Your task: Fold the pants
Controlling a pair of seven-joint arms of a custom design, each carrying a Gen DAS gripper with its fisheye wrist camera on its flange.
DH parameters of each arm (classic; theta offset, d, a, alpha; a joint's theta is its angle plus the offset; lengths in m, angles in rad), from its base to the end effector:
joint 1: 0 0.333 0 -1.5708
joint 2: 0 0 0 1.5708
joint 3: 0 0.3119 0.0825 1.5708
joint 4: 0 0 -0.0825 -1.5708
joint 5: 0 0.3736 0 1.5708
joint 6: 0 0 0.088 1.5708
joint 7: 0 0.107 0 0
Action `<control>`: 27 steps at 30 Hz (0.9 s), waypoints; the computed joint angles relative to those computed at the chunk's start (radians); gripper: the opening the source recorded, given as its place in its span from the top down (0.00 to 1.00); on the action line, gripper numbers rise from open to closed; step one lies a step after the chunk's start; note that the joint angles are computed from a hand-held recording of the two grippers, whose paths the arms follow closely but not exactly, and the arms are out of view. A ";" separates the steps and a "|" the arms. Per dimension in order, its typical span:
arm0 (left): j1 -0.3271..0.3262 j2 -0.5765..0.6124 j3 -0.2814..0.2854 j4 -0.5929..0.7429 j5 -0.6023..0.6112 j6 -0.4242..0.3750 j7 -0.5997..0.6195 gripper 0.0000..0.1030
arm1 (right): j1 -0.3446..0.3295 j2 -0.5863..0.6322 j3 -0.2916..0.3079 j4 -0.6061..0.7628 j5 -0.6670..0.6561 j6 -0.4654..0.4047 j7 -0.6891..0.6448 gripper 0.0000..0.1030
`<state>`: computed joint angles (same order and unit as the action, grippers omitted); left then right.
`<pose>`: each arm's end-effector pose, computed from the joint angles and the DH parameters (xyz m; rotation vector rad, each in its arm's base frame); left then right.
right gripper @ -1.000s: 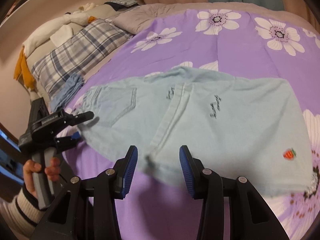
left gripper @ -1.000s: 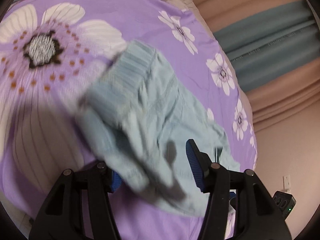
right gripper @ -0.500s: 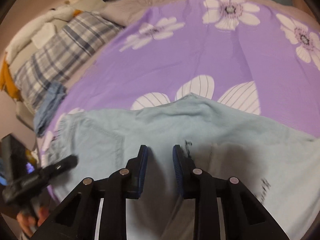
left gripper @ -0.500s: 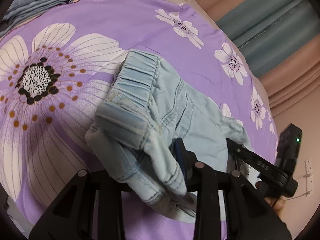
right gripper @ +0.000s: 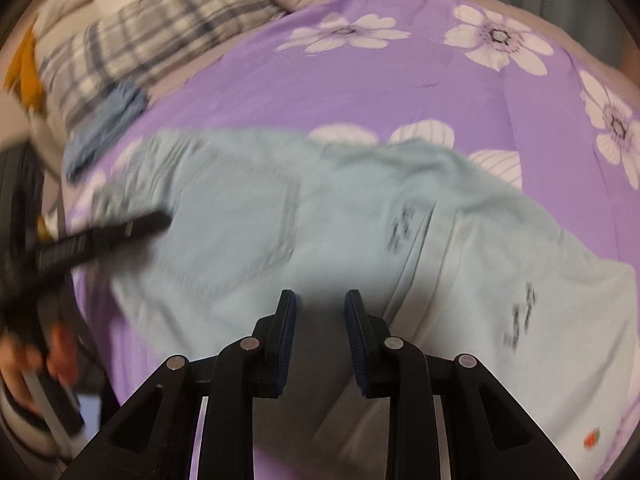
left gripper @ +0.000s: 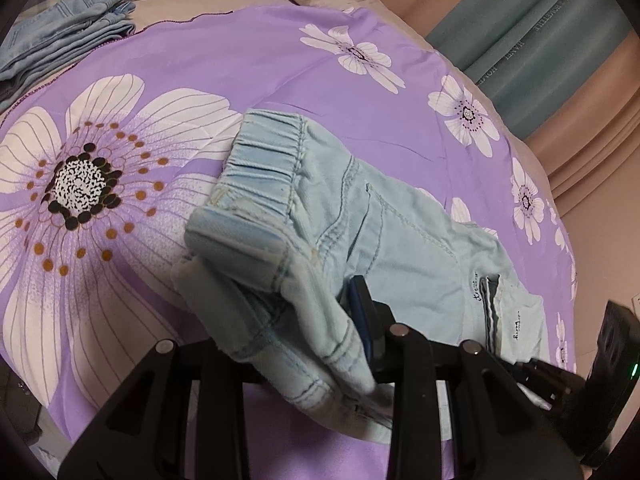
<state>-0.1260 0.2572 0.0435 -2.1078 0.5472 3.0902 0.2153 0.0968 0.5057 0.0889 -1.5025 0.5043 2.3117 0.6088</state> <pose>0.6023 -0.0941 0.3745 -2.4684 1.1021 -0.9616 0.7016 0.1300 0.4103 -2.4294 0.9274 -0.1247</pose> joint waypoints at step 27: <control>-0.006 -0.087 -0.051 0.082 0.302 -0.091 -0.149 0.75 | -0.090 -0.061 0.010 -0.068 0.209 -0.102 -0.049 0.71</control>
